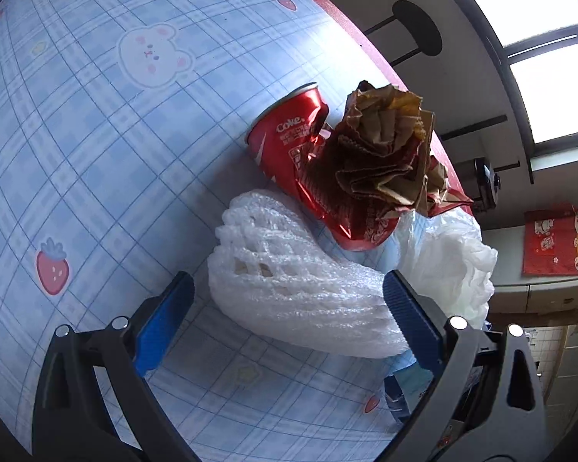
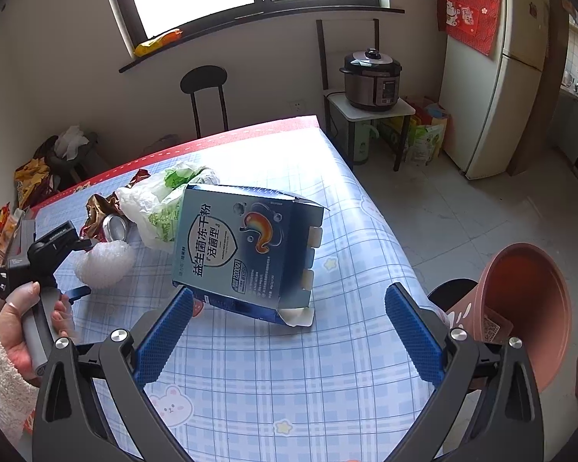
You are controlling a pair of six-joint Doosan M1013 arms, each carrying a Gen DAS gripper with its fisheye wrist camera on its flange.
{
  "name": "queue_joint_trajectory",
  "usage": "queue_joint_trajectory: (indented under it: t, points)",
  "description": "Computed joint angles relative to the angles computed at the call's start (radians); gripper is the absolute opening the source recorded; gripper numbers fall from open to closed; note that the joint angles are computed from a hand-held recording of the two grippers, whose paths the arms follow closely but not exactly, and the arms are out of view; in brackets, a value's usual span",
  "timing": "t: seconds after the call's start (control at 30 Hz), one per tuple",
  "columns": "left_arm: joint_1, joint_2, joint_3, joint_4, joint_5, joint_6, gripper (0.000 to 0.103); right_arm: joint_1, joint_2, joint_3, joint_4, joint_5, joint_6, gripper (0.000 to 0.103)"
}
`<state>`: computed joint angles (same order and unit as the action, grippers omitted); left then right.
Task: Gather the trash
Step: 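Lower the open left tool onto the white foam net, then close the left tool on the foam net while the right tool grasps the white plastic bag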
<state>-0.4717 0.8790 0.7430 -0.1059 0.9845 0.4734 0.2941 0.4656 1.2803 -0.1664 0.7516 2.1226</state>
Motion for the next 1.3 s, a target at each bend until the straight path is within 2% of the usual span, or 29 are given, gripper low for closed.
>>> queue_joint_trajectory:
  t: [0.13,0.2,0.3,0.37,0.47,0.5,0.57,0.63,0.7,0.73,0.9,1.07,1.13,1.17,1.23,1.3]
  points:
    - [0.001,-0.038,0.08,-0.034,-0.04,0.069,0.096,-0.005,0.009,-0.006,0.028,0.002,-0.015,0.098]
    - [-0.001,-0.052,0.101,-0.025,-0.034,0.093,0.093,-0.004,0.018,-0.017,0.052,0.005,-0.048,0.098]
    - [0.004,-0.075,0.144,-0.071,-0.062,0.159,0.078,-0.002,0.037,-0.044,0.103,0.024,-0.147,0.098]
    - [0.009,-0.087,0.162,-0.105,-0.09,0.208,0.061,0.002,0.054,-0.071,0.134,0.036,-0.224,0.098]
    - [0.009,-0.102,0.177,-0.122,-0.113,0.287,0.047,0.008,0.088,-0.127,0.203,0.044,-0.373,0.098]
    - [0.009,-0.11,0.186,-0.125,-0.122,0.321,0.044,0.01,0.103,-0.152,0.226,0.052,-0.424,0.095]
    - [0.007,-0.127,0.206,-0.101,-0.141,0.358,0.039,0.016,0.137,-0.211,0.281,0.073,-0.541,0.082]
    - [0.011,-0.144,0.23,-0.091,-0.159,0.379,0.036,0.026,0.177,-0.279,0.305,0.1,-0.63,0.061]
    - [0.014,-0.171,0.271,-0.08,-0.182,0.384,0.035,0.038,0.223,-0.355,0.303,0.127,-0.688,0.048]
    - [0.017,-0.182,0.286,-0.077,-0.192,0.39,0.035,0.044,0.249,-0.397,0.297,0.148,-0.704,0.045]
    - [0.012,-0.274,0.423,0.009,-0.27,0.353,0.035,0.08,0.395,-0.641,0.177,0.281,-0.698,0.045]
    - [0.0,-0.36,0.545,0.16,-0.314,0.219,0.035,0.105,0.553,-0.917,0.079,0.481,-0.657,0.055]
    - [-0.004,-0.382,0.573,0.209,-0.321,0.176,0.035,0.113,0.626,-1.053,0.051,0.592,-0.646,0.056]
    - [-0.006,-0.391,0.583,0.232,-0.321,0.16,0.035,0.111,0.644,-1.092,0.071,0.621,-0.648,0.054]
    - [-0.01,-0.402,0.593,0.272,-0.319,0.138,0.035,0.115,0.644,-1.096,0.083,0.623,-0.653,0.017]
    - [-0.013,-0.414,0.604,0.3,-0.33,0.122,0.035,0.117,0.584,-0.989,0.093,0.539,-0.652,0.012]
